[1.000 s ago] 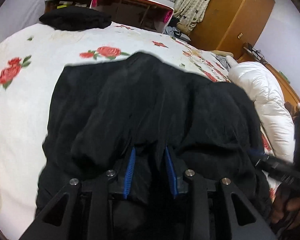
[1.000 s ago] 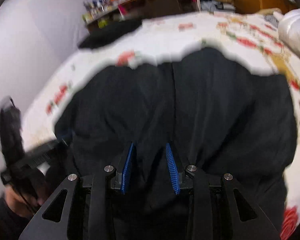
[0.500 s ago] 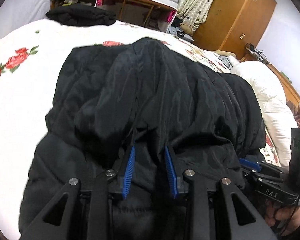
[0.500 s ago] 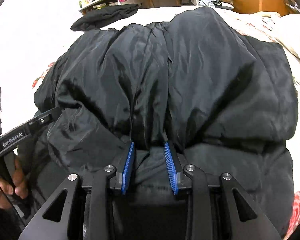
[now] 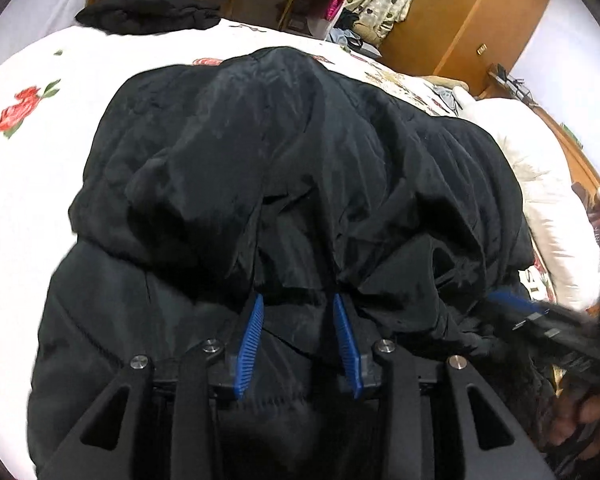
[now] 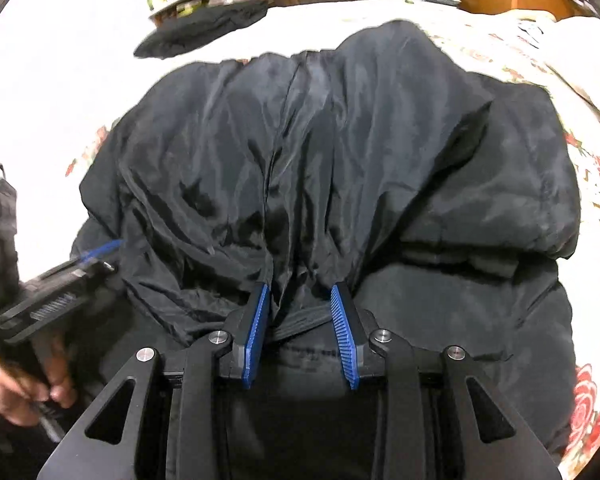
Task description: Fold large clothes
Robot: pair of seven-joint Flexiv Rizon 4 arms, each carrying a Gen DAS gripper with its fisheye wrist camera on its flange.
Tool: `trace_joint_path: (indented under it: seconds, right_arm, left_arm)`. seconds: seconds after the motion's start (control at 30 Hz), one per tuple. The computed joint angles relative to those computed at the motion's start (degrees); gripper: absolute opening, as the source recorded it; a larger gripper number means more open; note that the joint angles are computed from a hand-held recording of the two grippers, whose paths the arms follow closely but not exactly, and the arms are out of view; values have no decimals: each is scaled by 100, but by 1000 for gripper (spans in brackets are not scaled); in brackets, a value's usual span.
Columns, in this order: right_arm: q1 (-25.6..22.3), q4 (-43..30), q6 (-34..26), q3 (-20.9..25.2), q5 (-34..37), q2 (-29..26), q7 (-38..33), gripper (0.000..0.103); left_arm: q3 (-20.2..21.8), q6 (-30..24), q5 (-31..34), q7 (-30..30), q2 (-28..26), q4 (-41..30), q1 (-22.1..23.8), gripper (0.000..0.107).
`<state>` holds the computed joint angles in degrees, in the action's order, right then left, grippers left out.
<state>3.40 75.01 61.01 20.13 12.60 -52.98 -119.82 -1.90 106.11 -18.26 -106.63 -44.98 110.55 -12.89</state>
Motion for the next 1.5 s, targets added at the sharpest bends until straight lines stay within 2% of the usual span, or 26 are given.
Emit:
trace_joint_path:
  seconds: [0.17,0.3,0.4,0.53,0.63,0.7,0.8,0.97,1.07,1.27,1.4,1.5]
  right_arm:
    - [-195,-339,183,193,246,-7,-186,33]
    - [-190,-1084,79,247,374,-337,-99,33]
    - [15,-1712,-129,53,306,-682,166,33]
    - [167,-2169,-426,-172,138,-1014,320,32]
    - [88,-2161,-482,-115,201,-976,166,32]
    - [-11,-1871,-355,-31,347,-759,52,32]
    - [-137,-1774,-230,118,544,-676,-167,33]
    - [-16,-2254,-674,-105,435,-1002,63,31]
    - [1,-2064,-633,-164,439,-838,71,32]
    - [-461,-1003,-249,171,838,-73,-480,33]
    - [-871,-196,-58,371,1238,503,-851,33]
    - [-1127,352,58,451,1531,898,-1098,33]
  left_arm:
    - [192,-324,-72,104,-190,-418,-75,38]
    - [59,-256,-25,61,-131,-324,24,38]
    - [-246,156,142,-76,148,179,273,38]
    - [-90,665,116,-289,569,783,102,38]
    - [164,848,39,-130,701,745,-78,40]
    - [241,921,67,109,622,461,-69,45]
    - [809,674,-469,647,283,-69,-528,46]
    - [649,86,-599,838,-142,-468,-246,45]
    - [1058,-145,-731,891,-62,-476,-632,45]
    - [1347,139,-913,648,531,211,-1131,45]
    - [1936,252,-1461,718,875,705,-1987,45]
    - [2442,265,-2071,901,1059,1002,-2812,46]
